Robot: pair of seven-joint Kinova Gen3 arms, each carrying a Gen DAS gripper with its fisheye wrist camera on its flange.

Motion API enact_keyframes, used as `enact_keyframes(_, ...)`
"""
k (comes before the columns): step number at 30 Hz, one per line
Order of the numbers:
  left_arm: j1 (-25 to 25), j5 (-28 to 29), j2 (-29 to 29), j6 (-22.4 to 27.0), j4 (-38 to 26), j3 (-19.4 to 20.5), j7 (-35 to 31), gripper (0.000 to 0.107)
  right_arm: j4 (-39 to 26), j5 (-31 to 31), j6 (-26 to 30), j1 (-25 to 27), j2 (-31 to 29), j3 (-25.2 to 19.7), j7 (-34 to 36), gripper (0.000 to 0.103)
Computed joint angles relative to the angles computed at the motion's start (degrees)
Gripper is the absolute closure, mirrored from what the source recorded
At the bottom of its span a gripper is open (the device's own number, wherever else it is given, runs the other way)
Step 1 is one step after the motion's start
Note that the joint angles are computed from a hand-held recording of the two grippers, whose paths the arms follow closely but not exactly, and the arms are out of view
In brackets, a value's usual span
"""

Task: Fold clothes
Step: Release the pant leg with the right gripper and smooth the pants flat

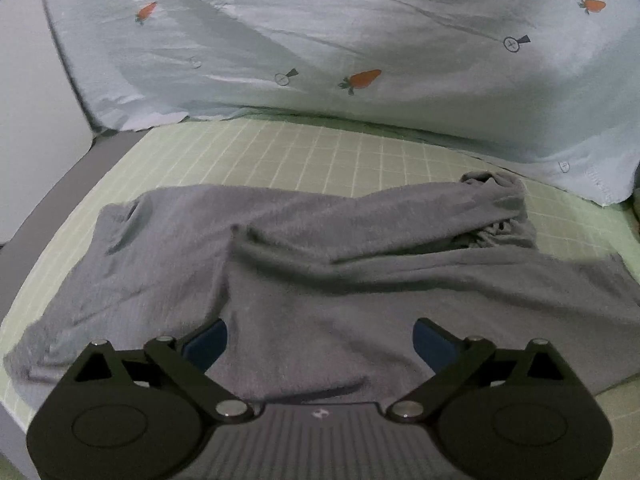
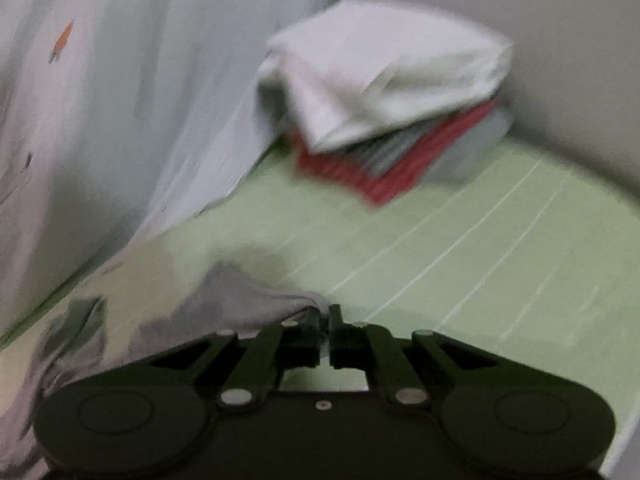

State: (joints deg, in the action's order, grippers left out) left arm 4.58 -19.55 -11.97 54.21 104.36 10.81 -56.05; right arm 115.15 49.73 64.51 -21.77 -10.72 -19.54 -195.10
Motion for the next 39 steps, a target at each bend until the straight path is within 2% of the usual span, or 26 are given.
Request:
enact_keyframes(3, -0.04, -1.14, -1.25, 2.18, 0.03, 2.44, 4.54, 0.009, 0.7, -0.33, 3.72, 2.6, -2.28, -0.82, 5.14, 0.099)
enact_keyframes(6, 0.36, -1.75, -2.06, 3.89, 0.23, 4.41, 8.56, 0.009, 2.28, -3.44, 3.26, 7.25, -5.18, -1.72, 6.72, 0.099)
enact_keyframes(8, 0.77, -2.64, -2.66, 5.32, 0.32, 6.01, 11.21, 0.009, 3.39, -4.78, 2.38, 11.2, -8.42, -3.82, 7.77, 0.099)
enact_keyframes(10, 1.32, -3.39, -3.75, 6.34, 0.97, 7.32, 13.4, 0.009, 4.98, -4.26, 1.6, 12.27, -11.54, -5.03, 8.37, 0.099)
enact_keyframes(13, 2.05, -2.63, -4.15, 8.04, 1.49, 8.09, 15.59, 0.009, 5.1, -7.68, 3.1, 13.27, -11.78, -3.48, 13.15, 0.099)
enact_keyframes(15, 2.6, -2.58, -4.9, 9.38, 1.62, 8.93, 17.16, 0.009, 6.15, -7.83, 1.66, 15.64, -15.23, -5.67, 13.57, 0.099)
enact_keyframes(17, 3.01, -2.94, -6.32, 9.88, 2.22, 9.97, 18.4, 0.009, 6.14, -7.59, 1.59, 14.84, -17.38, -5.63, 14.96, 0.099)
enact_keyframes(20, 3.36, -2.5, -6.94, 10.5, 2.62, 10.88, 19.25, 0.009, 5.81, -9.08, -1.94, 13.02, -22.05, -1.21, 16.75, 0.099)
enact_keyframes(22, 3.5, -2.46, -7.43, 10.73, 3.07, 11.95, 20.27, 0.009, 6.12, -7.05, -4.53, 11.96, -24.84, -0.48, 16.2, 0.099)
enact_keyframes(24, 3.74, -2.24, -7.78, 10.53, 3.63, 12.79, 21.12, 0.009, 5.2, -6.43, -4.12, 9.72, -26.16, 0.86, 17.4, 0.099)
enact_keyframes(26, 3.8, -1.97, -7.49, 10.4, 3.87, 13.34, 22.0, 0.009, 3.94, -8.9, -0.18, 8.98, -23.84, 2.75, 21.73, 0.099)
enact_keyframes(28, 3.99, -1.37, -7.26, 10.13, 4.15, 13.18, 22.7, 0.009, 5.52, -12.2, 4.48, 4.92, -18.53, 7.07, 26.39, 0.099)
enact_keyframes(30, 4.04, -0.83, -7.06, 10.03, 3.92, 12.67, 23.27, 0.009, 4.97, -16.44, 8.75, 3.07, -14.06, 9.91, 31.05, 0.099)
enact_keyframes(31, 4.04, -1.08, -7.14, 10.04, 3.83, 12.66, 23.42, 0.009, 4.62, -17.82, 9.76, 3.74, -13.3, 9.73, 32.78, 0.095)
enact_keyframes(34, 3.9, -1.94, -7.25, 10.06, 3.58, 12.87, 23.75, 0.009, 5.17, -18.61, 7.34, 10.36, -14.92, 4.45, 35.14, 0.048)
enact_keyframes(36, 4.09, -1.69, -6.41, 9.97, 3.35, 12.63, 23.56, 0.009, 6.17, -17.47, 2.68, 13.36, -15.39, 3.81, 38.78, 0.048)
enact_keyframes(39, 4.93, -1.71, -4.96, 9.98, 2.66, 12.27, 23.03, 0.009, 5.91, -17.64, -4.31, 11.75, -14.05, 10.07, 45.04, 0.038)
